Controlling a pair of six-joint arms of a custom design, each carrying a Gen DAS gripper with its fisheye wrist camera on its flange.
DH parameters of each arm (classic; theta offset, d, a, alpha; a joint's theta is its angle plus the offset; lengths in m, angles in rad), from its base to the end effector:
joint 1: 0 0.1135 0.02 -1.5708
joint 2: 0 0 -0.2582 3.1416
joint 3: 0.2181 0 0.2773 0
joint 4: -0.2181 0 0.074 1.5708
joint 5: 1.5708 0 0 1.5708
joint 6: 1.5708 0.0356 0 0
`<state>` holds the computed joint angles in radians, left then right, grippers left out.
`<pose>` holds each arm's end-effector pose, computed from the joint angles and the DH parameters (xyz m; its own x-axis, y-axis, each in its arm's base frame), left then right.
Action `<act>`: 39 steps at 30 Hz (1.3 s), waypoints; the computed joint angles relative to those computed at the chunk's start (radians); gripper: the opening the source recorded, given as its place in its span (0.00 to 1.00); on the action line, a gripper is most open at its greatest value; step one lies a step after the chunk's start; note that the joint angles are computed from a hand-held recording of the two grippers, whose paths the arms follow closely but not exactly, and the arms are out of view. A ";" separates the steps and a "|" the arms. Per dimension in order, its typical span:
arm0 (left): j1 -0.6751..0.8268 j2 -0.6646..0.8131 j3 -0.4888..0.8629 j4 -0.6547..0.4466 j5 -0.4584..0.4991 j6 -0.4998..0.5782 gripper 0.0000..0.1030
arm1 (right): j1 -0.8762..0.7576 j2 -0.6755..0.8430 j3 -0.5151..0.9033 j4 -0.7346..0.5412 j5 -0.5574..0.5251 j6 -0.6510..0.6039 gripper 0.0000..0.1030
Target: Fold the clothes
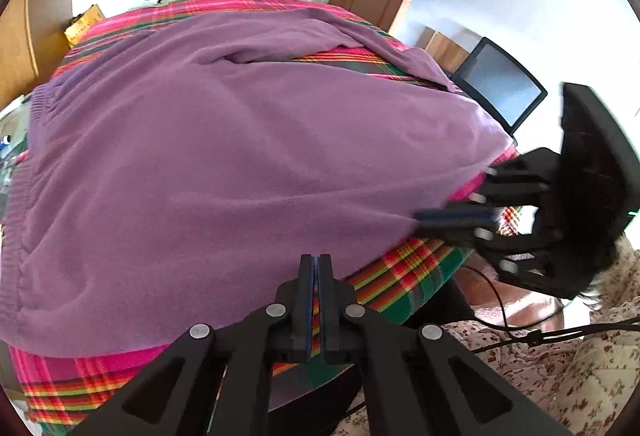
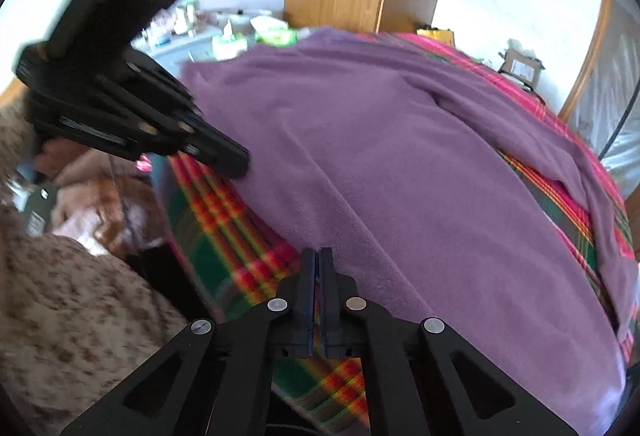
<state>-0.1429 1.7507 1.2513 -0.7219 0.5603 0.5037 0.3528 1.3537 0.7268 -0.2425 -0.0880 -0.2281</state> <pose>0.3618 -0.0712 0.1927 -0.6693 0.5094 -0.5409 0.7123 0.6470 -0.2720 0.2706 0.1030 0.1718 -0.6085 -0.4641 -0.6438 -0.5492 0.8318 -0.0805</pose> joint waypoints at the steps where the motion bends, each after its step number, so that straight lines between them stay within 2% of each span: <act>1: 0.006 -0.003 -0.001 0.002 -0.001 -0.001 0.00 | 0.010 -0.026 -0.010 -0.011 -0.001 0.008 0.01; 10: 0.030 0.023 0.023 -0.004 0.006 -0.031 0.01 | 0.035 0.003 -0.029 -0.006 0.009 0.102 0.01; 13: 0.025 0.035 0.035 -0.008 -0.005 -0.041 0.01 | 0.008 0.026 -0.013 0.003 -0.017 0.121 0.03; 16: 0.023 0.049 0.050 -0.017 -0.014 -0.047 0.01 | -0.035 -0.026 -0.023 -0.024 -0.071 0.122 0.04; 19: 0.031 0.047 0.057 -0.026 -0.007 -0.036 0.02 | -0.117 -0.162 -0.073 -0.036 -0.097 0.116 0.05; 21: 0.026 0.046 0.066 -0.027 0.004 -0.034 0.02 | -0.193 -0.208 -0.086 -0.038 -0.067 0.136 0.07; 25: -0.014 0.057 0.095 -0.031 0.028 -0.041 0.05 | -0.302 -0.165 -0.072 -0.023 -0.051 0.192 0.11; 28: -0.064 0.056 0.097 -0.031 0.025 -0.025 0.06 | -0.287 -0.104 -0.072 -0.019 0.017 0.192 0.11; 30: -0.101 0.056 0.096 -0.028 0.018 -0.017 0.06 | -0.289 -0.106 -0.094 -0.021 0.003 0.193 0.11; 35: -0.176 0.077 0.108 -0.030 -0.001 -0.011 0.10 | -0.253 -0.189 -0.187 -0.009 0.038 0.214 0.11; 39: -0.221 0.096 0.117 -0.046 -0.055 0.000 0.12 | -0.250 -0.236 -0.223 -0.002 0.072 0.200 0.13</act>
